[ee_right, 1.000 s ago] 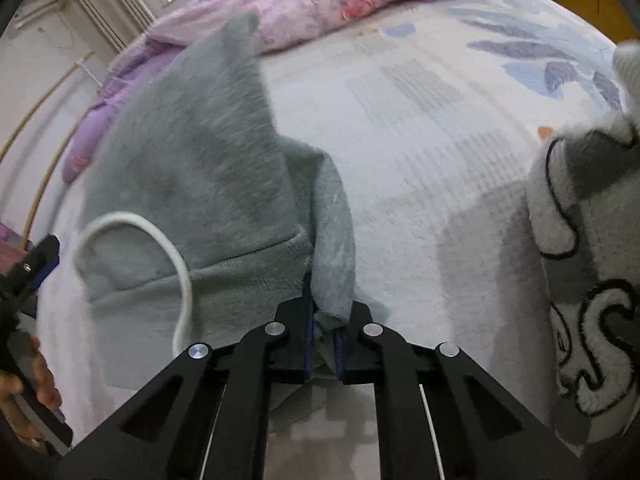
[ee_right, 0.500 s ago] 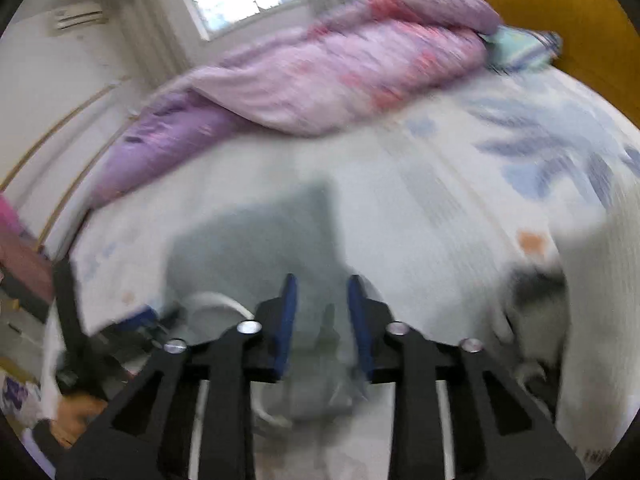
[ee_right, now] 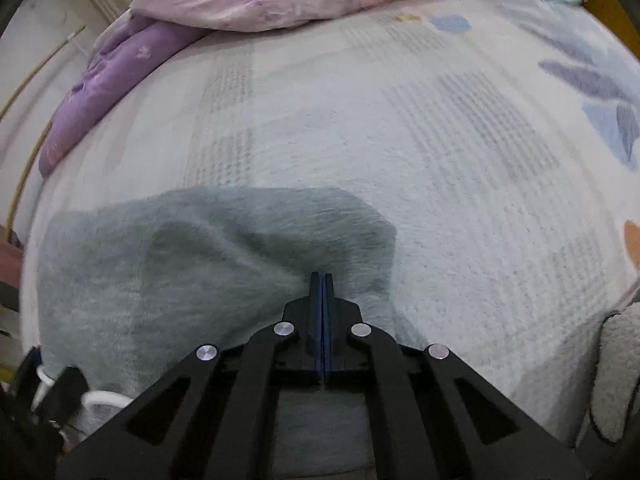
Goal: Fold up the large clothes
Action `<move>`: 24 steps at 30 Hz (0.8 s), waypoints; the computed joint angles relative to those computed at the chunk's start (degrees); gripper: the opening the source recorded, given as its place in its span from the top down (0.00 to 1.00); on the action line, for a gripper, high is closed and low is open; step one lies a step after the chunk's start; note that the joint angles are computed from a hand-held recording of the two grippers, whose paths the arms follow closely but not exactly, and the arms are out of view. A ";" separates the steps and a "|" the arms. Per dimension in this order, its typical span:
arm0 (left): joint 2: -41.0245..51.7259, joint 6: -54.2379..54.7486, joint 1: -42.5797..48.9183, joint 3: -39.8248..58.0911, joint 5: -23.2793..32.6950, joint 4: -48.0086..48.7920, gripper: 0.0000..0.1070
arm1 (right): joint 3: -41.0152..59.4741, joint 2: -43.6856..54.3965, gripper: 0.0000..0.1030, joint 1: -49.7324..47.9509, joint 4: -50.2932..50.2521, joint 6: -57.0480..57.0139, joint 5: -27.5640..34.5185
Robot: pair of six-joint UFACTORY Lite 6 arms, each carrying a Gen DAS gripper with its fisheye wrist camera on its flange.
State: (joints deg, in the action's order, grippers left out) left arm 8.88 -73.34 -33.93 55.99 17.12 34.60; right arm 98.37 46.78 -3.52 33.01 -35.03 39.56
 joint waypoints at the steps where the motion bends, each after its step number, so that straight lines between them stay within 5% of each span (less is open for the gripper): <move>1: 0.57 1.74 -0.04 0.76 0.44 -2.08 0.09 | 1.48 0.57 1.00 -0.31 0.47 0.30 1.85; 9: -3.26 -5.87 -1.94 -4.25 -0.95 2.65 0.09 | -27.32 -29.76 0.95 -10.43 15.94 -19.43 9.89; 16: -10.05 -11.60 -3.10 -10.43 -6.25 4.33 0.09 | -35.95 -26.77 1.00 -9.27 20.24 -26.05 0.58; 21: -16.51 -16.33 -4.01 -15.28 -5.30 5.62 0.09 | -37.03 -31.16 0.95 -15.68 23.98 -24.95 11.66; 22: -17.40 -17.53 -4.30 -16.20 -5.14 6.09 0.09 | -38.17 -33.02 0.90 -17.78 24.78 -24.48 13.93; 24: -18.32 -18.76 -4.97 -17.57 -5.36 6.12 0.09 | -42.02 -36.72 0.41 -20.93 25.23 -23.74 14.61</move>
